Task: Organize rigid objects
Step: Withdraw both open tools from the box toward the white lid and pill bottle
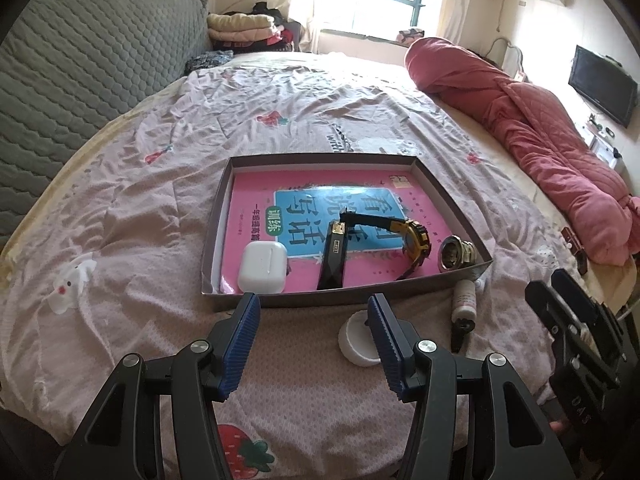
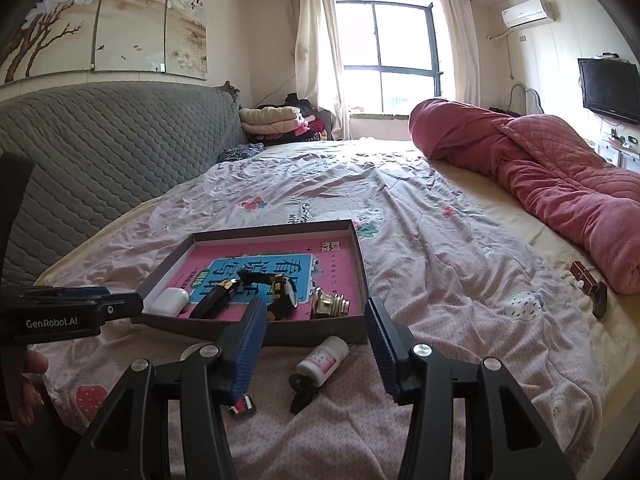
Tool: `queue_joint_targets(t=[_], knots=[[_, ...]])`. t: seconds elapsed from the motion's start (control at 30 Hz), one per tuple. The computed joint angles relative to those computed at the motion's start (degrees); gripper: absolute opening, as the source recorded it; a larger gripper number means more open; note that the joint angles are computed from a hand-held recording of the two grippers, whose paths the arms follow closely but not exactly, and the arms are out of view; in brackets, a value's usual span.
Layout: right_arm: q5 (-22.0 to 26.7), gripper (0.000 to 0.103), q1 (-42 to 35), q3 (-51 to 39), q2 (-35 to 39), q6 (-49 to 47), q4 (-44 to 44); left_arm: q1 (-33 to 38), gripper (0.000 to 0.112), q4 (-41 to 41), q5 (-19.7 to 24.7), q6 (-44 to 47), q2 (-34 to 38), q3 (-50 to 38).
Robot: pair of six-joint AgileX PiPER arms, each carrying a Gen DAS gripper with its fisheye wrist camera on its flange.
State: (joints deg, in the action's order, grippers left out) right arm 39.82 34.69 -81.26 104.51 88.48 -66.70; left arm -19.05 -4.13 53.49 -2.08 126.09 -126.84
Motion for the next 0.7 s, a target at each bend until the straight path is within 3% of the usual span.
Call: queue_joint_targets(t=[0.7], knots=[[4.7, 0.050, 3.6, 0.5, -1.6, -3.8, 5.4, -0.1, 0.058, -0.7, -3.7, 2.1, -6.6, 12.0]])
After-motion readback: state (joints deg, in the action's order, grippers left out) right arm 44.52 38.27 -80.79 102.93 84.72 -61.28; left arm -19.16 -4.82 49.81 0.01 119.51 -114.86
